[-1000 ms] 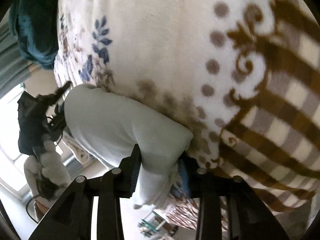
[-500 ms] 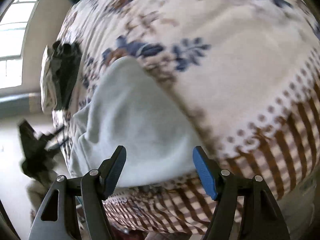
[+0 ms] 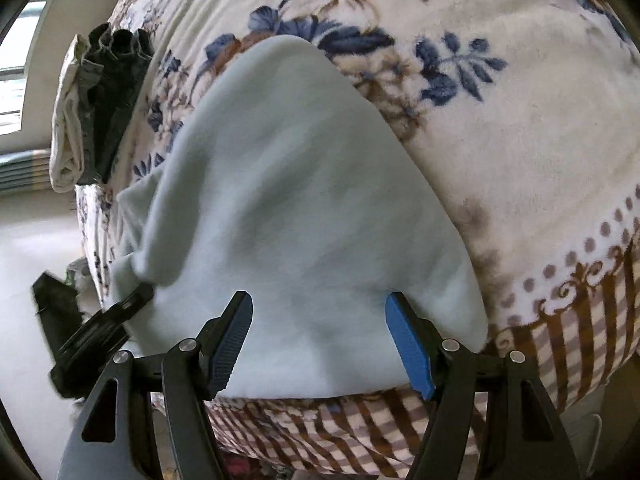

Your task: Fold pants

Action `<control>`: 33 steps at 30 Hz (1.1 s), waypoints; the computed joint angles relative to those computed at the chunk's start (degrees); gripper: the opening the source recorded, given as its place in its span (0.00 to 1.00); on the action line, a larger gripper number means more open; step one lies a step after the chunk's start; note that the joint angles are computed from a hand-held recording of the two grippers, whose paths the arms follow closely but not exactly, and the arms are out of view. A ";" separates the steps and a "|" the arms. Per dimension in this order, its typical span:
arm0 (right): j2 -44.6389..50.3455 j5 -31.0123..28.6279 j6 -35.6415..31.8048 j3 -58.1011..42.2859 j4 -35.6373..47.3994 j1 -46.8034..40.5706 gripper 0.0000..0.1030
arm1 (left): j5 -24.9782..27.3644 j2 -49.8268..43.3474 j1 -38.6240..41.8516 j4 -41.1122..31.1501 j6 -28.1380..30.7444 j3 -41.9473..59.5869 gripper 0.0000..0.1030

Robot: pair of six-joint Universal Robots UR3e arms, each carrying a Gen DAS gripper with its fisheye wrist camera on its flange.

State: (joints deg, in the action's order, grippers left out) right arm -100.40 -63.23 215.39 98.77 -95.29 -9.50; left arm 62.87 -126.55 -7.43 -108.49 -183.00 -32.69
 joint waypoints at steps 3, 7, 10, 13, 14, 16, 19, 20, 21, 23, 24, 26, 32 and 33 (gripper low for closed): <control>0.48 -0.77 0.30 -0.63 0.71 0.33 0.69 | -0.83 2.51 1.18 -2.76 -0.97 -2.21 0.46; 0.51 -0.85 0.55 -0.13 0.70 0.08 0.69 | -1.26 4.66 0.63 -2.58 0.52 -8.59 0.48; 1.95 -1.01 1.57 -0.08 -0.59 0.40 0.69 | -0.79 8.10 -0.36 0.62 1.61 -14.08 0.13; 1.13 -0.67 1.75 1.07 -1.25 -0.30 0.69 | -3.12 12.15 1.32 1.40 1.09 -17.87 0.12; 0.74 -0.50 1.64 1.60 -1.54 -0.52 0.69 | -3.63 13.16 2.01 0.60 1.49 -18.49 0.12; -0.43 -0.12 1.46 2.78 -1.86 -1.10 0.69 | -2.39 14.68 2.79 0.16 1.51 -20.13 0.12; -1.64 0.75 1.47 4.21 -2.09 -1.79 0.69 | 1.89 14.26 1.96 0.68 2.02 -22.45 0.12; -1.98 1.07 1.65 4.57 -2.11 -1.97 0.69 | 2.41 13.78 1.80 1.21 1.97 -23.29 0.13; -2.44 1.06 1.44 4.85 -1.82 -2.19 0.69 | 3.13 13.01 1.43 1.63 1.45 -22.85 0.16; -2.58 1.10 1.48 4.65 -1.46 -2.12 0.69 | 2.07 11.71 1.28 1.17 1.11 -20.25 0.17; -2.76 1.11 1.41 4.31 -0.85 -2.22 0.69 | 1.94 10.84 1.03 1.00 0.24 -17.78 0.23; -3.70 1.70 0.86 4.48 0.04 -3.03 0.69 | -1.34 11.41 1.91 3.69 0.20 -18.94 0.40; -6.29 2.77 -0.80 6.23 1.81 -5.34 0.69 | -6.33 3.34 2.17 10.20 -2.89 -18.70 0.76; -6.31 2.78 -0.84 6.30 1.84 -5.43 0.69 | -5.70 0.67 1.36 10.70 -3.47 -16.82 0.75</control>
State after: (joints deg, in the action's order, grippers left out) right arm -106.71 -60.45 214.56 105.07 -93.46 -14.93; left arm 57.17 -125.89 -6.07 -97.79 -186.47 -49.52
